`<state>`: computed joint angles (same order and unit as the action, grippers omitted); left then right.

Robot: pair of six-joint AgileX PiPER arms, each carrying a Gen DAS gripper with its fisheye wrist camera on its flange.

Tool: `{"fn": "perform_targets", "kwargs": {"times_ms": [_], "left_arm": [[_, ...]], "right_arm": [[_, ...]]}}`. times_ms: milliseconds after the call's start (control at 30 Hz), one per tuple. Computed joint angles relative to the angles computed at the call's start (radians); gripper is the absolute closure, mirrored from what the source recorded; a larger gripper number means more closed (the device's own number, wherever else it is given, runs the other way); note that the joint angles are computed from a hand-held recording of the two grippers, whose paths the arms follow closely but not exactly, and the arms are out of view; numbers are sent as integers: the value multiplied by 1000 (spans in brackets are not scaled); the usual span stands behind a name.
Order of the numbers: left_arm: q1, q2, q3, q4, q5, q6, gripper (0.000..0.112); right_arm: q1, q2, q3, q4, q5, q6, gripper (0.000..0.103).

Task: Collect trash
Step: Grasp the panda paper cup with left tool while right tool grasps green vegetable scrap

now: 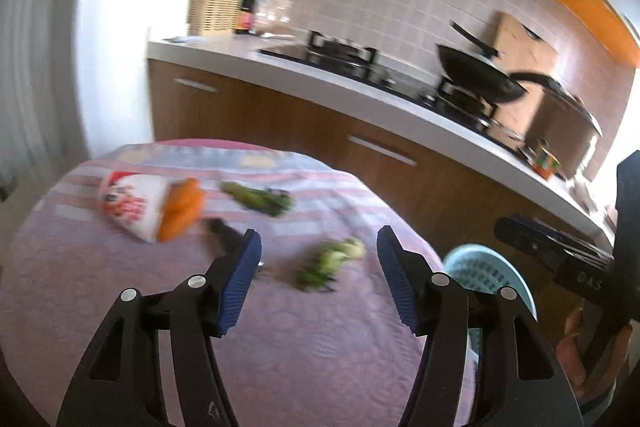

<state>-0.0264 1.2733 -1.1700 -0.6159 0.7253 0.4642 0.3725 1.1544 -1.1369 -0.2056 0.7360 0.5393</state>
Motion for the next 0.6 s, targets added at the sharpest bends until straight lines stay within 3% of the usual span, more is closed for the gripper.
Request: {"fn": "perform_targets", "kwargs": {"times_ms": [200,333,600], "left_arm": [[195,66,-79,-63,50,91,54],[306,192,-197,-51,95,109,54],[328,471,-442,50,155,28,53]], "right_arm": [[106,117,-89,-75,-15,59,57],[126,198,-134,-52,-41,48,57],[117,362,-226,53,-81,-42,57]]}}
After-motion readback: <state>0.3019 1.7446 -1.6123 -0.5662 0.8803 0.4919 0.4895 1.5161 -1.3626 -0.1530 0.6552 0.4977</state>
